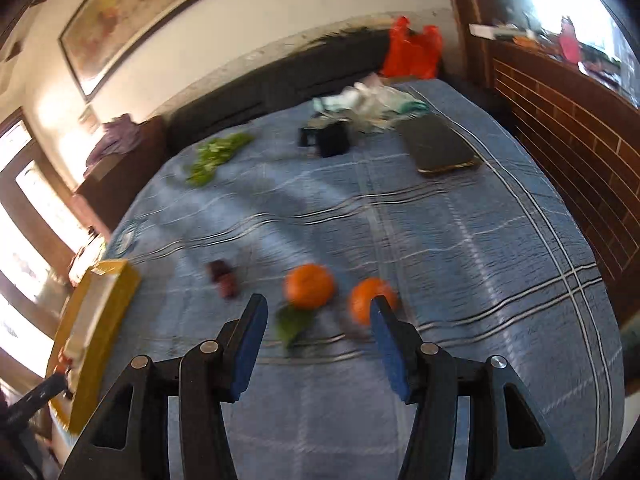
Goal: Organize fruits
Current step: 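Move both open grippers over the two tangerines on the cloth, then grasp a tangerine with the left gripper while the right gripper grasps another tangerine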
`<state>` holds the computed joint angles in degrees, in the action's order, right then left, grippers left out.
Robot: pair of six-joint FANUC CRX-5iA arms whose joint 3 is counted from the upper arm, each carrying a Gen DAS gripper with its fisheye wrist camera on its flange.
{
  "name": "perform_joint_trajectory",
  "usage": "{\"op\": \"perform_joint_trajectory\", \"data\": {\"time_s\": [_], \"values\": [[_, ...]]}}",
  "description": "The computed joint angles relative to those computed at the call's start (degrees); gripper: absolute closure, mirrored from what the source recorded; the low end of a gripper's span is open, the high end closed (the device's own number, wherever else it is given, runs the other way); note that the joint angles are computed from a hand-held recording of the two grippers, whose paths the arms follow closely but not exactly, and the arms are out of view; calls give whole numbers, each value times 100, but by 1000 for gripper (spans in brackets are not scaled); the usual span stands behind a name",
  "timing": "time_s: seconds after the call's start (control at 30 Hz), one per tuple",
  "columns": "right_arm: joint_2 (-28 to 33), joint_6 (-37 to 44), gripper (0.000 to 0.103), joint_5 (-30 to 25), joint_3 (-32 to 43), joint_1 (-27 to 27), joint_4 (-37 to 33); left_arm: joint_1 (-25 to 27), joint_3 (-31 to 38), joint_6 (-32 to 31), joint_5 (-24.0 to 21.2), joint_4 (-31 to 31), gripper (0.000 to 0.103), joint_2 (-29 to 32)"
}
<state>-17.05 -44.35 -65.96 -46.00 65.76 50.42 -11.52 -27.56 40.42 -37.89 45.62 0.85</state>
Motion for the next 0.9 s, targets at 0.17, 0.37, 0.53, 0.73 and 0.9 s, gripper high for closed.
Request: {"op": "perform_joint_trajectory", "data": {"time_s": [0.17,0.37,0.53,0.73,0.9], "values": [[283,154,45,358,-9,-539,-90,-500,253,1,74,-149,30,150],[444,294,45,683,-164,-780,-124,-1132,838,-235,-2,141,30,756],[419,262,68,888,-280,-856,-93,-1579,1734,243,-240,-150,30,1567],[105,-578,68,436,-533,-558,122,-1996,2609,650,-509,-449,31,2379],[-316,-1495,68,42,-845,-334,121,-2281,3038,654,-504,-638,31,2799]]}}
